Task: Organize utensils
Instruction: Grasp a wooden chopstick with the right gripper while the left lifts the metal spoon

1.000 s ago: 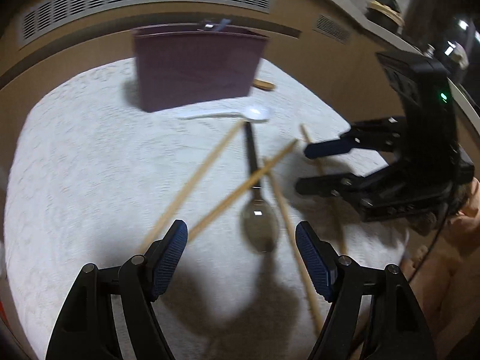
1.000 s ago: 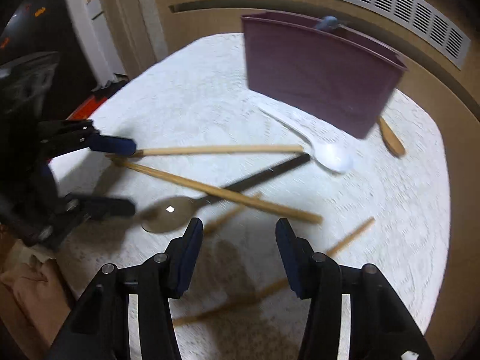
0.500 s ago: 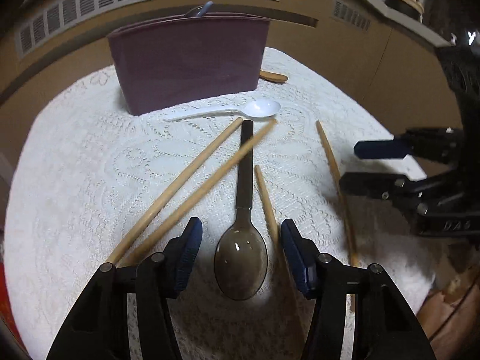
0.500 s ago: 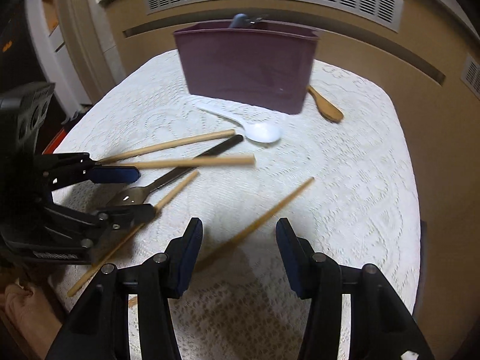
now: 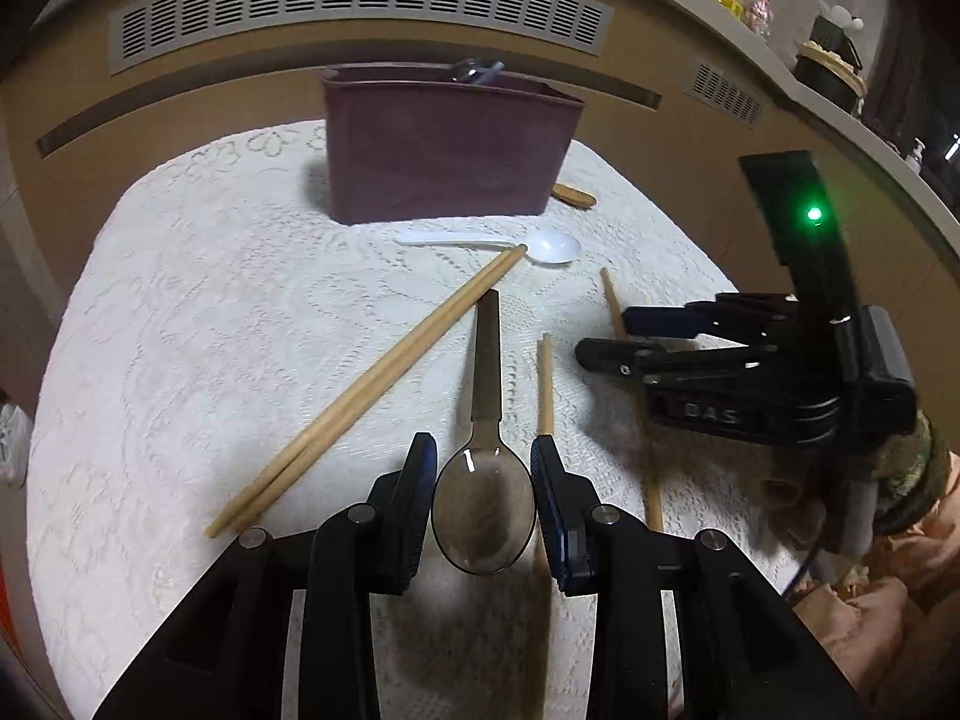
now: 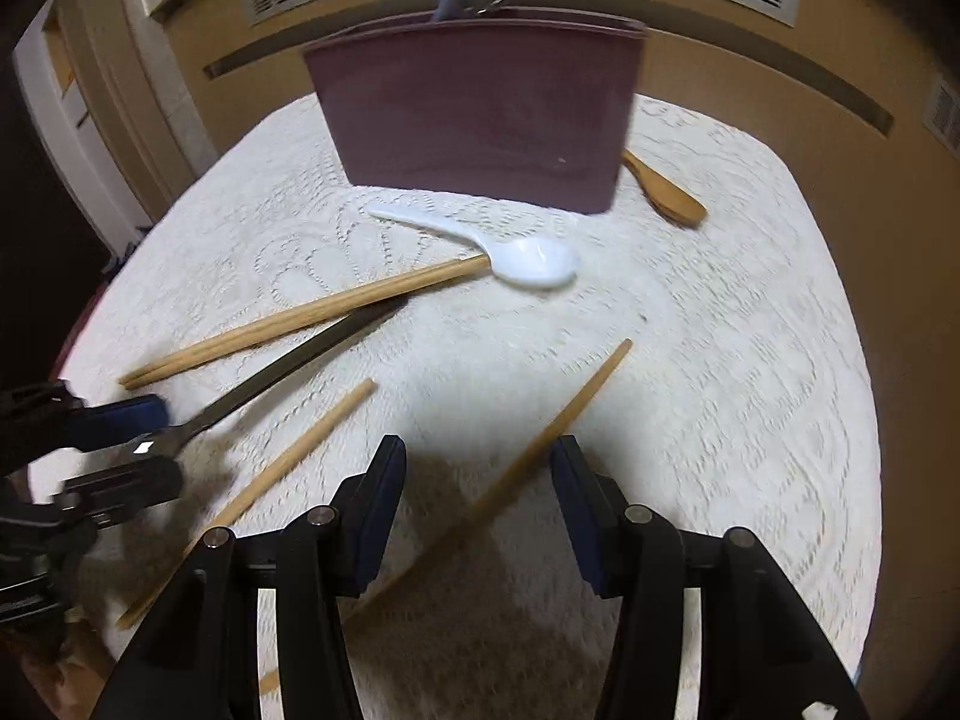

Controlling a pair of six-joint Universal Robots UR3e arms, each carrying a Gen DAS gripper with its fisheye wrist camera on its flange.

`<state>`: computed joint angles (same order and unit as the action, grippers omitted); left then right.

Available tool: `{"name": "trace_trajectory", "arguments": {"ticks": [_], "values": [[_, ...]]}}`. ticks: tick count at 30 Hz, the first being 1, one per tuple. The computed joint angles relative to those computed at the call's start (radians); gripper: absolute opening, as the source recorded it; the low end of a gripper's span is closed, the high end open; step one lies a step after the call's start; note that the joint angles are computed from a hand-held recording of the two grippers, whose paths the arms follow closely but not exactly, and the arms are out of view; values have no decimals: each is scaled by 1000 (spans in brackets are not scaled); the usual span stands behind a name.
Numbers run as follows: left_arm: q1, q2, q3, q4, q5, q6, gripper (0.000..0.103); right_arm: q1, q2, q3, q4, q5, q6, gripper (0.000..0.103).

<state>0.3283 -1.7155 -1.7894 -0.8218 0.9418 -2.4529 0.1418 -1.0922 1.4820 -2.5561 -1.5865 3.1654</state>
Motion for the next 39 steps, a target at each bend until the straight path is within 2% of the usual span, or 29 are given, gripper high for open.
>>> {"name": "trace_trajectory", "arguments": {"ticks": [4,5,7,13,17,18,20,21,22,23,24,26,28,30,33,36,37,39], "values": [[-7,-18,50,-102,27,36,34,15,27,-53,25,16,-43,16],[-12,-28,59,-106,37,28,34,15,25,-53,25,17,-48,13],[-39,-78,119,-130,67,5,34,7,5,-30,19,30,-55,9],[-154,-243,361,-175,154,-43,34,-34,-55,55,2,71,-68,9],[-224,-366,581,-308,229,-58,35,-57,-81,97,-11,97,-76,9],[-237,-393,627,-339,249,-60,38,-64,-88,110,-19,105,-74,9],[-249,-415,670,-383,251,-45,52,-75,-99,127,-26,119,-76,9],[-257,-424,695,-426,248,-22,66,-82,-108,142,-34,128,-78,9],[-263,-425,700,-440,247,-9,73,-90,-114,153,-40,138,-80,9],[-274,-419,686,-421,262,-12,73,-97,-119,164,-46,148,-84,9],[-287,-413,671,-388,281,-21,72,-102,-122,172,-51,155,-87,9],[-298,-416,676,-350,278,-30,63,-115,-126,192,-70,176,-92,9],[-313,-469,774,-385,269,-46,48,-122,-126,201,-84,188,-93,9],[-333,-545,898,-432,289,-77,38,-132,-129,211,-94,203,-93,9],[-370,-663,1086,-493,329,-103,34,-141,-133,224,-107,212,-94,9],[-398,-805,1359,-628,342,-123,33,-148,-135,228,-112,210,-92,9],[-404,-824,1392,-633,349,-125,30,-148,-126,213,-107,206,-89,9],[-422,-807,1332,-545,377,-112,22,-143,-100,174,-92,199,-87,10]]}}
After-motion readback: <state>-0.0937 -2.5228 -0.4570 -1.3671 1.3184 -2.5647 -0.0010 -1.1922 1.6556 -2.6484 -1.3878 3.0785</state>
